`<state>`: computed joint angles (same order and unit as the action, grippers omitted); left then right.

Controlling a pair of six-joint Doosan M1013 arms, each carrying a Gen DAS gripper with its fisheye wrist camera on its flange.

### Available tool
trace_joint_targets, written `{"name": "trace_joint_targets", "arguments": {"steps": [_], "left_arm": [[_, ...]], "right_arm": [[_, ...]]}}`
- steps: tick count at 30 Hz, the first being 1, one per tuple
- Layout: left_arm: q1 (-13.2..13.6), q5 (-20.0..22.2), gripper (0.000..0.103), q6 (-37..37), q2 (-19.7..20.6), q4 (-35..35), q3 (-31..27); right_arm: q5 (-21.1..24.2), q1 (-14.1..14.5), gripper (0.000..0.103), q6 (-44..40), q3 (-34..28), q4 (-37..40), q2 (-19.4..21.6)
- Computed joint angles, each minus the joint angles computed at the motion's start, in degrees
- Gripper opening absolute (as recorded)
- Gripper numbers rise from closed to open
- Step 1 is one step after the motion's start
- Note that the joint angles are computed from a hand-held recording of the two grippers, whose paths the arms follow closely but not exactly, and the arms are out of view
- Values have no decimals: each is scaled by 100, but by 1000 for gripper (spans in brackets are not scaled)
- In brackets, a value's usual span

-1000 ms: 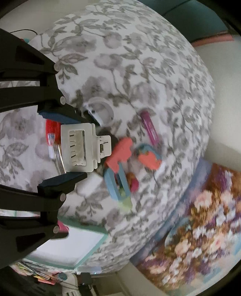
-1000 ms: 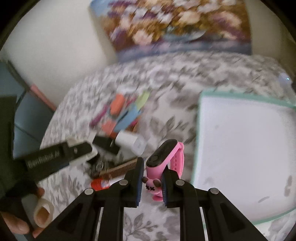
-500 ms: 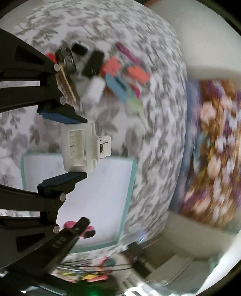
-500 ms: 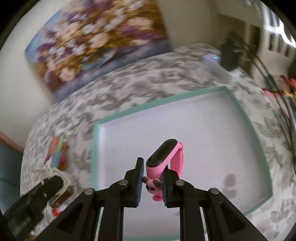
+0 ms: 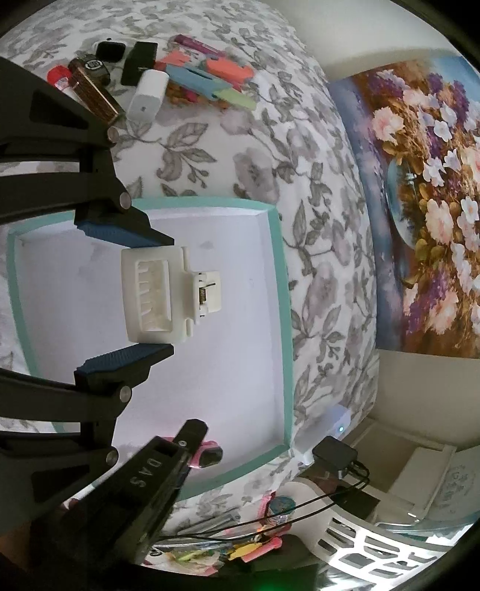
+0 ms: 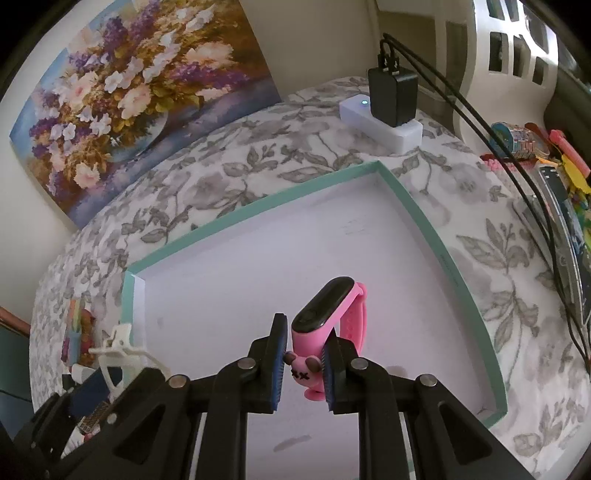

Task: Organize rigid objects
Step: 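Carry the white clip and pink band into the tray and open both tools, then withdraw both tools from the tray back over the items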

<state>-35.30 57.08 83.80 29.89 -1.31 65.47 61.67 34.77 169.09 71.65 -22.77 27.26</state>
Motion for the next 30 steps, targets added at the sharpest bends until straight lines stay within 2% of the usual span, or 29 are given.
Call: {"name": "trace_joint_targets", "arguments": {"steps": [10,12,14,18,20,22,25,26,30], "left_arm": [[51,4,51,-204,57,56,-41],[65,-7,54,-190,49,40,-38],[73,12,64,-219,51,68,-49],[120,68,65,-321,46,57,-79],[151,93,70,-436,38,97,-96],[192,92,73,-561,25,111,-106],[258,120,85,-835,13,205,-115],[280,132,87,-932,13,241,-115],[364,327,90,-1396,54,485,-148]], "right_arm": [[13,-4,19,-132,-33,111,48],[6,-9,19,-149,-26,137,48],[-13,-14,19,-170,-17,188,46],[21,-6,19,-213,-41,196,60],[56,-1,20,-258,-65,211,74],[120,2,27,-307,-102,220,98],[158,16,46,-383,-141,201,121],[180,24,54,-409,-161,184,132],[323,54,63,-531,-258,135,196]]}}
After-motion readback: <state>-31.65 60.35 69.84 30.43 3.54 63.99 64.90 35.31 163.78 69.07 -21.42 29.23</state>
